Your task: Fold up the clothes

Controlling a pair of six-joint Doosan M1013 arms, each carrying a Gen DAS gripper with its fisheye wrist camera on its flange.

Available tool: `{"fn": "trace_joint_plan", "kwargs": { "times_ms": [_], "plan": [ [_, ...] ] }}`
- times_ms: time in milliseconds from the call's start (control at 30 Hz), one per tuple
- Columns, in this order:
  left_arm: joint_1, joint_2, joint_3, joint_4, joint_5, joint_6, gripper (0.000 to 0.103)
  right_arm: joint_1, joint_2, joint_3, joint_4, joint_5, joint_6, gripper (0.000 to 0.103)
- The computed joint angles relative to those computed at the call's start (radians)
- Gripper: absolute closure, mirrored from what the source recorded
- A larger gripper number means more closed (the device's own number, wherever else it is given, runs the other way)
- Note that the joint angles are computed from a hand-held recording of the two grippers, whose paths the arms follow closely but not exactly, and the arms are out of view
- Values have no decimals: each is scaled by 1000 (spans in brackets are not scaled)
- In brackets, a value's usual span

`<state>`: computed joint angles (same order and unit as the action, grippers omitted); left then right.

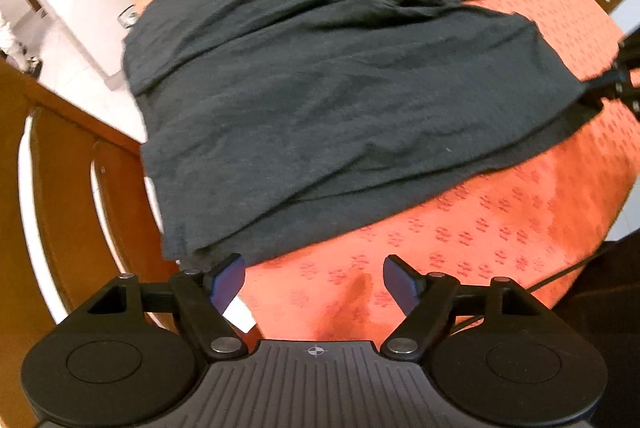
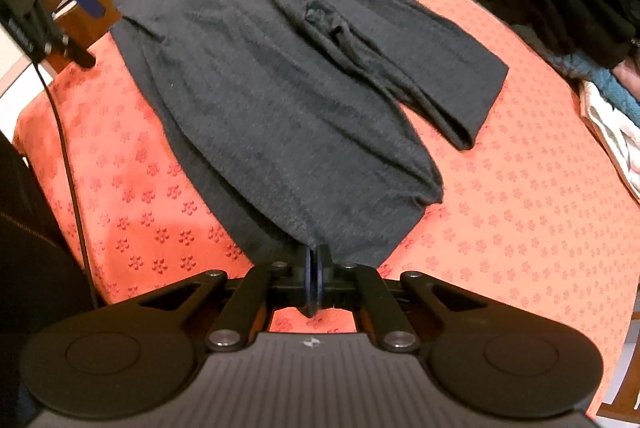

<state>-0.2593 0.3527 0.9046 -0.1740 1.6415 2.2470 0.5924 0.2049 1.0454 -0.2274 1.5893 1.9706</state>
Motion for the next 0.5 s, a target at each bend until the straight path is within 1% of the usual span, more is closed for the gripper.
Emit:
{"fn": "trace_joint_plan", "kwargs": {
  "times_ms": [100,233,333,367,433,500],
  "plan": [
    [-7,-13,26,1,-33,22,25,-3,-1,-14,-6,5,10,100],
    [-14,-18,39,9,-60,43,25,-4,-5,-22,-6,5,15,100],
    [-14,-18,41,15,-69,53,25,-1,-9,-13,10,7,0,97],
    [-12,-17,39,14,-69,54,25,5,-12,-5,4,7,2,94],
    [-10,-15,35,14,-68,52,25,14,-18,16,-6,11,16,84],
    [-6,-9,25,15,-60,56,25,19,-28,43,-4,4,46,79]
  ]
}}
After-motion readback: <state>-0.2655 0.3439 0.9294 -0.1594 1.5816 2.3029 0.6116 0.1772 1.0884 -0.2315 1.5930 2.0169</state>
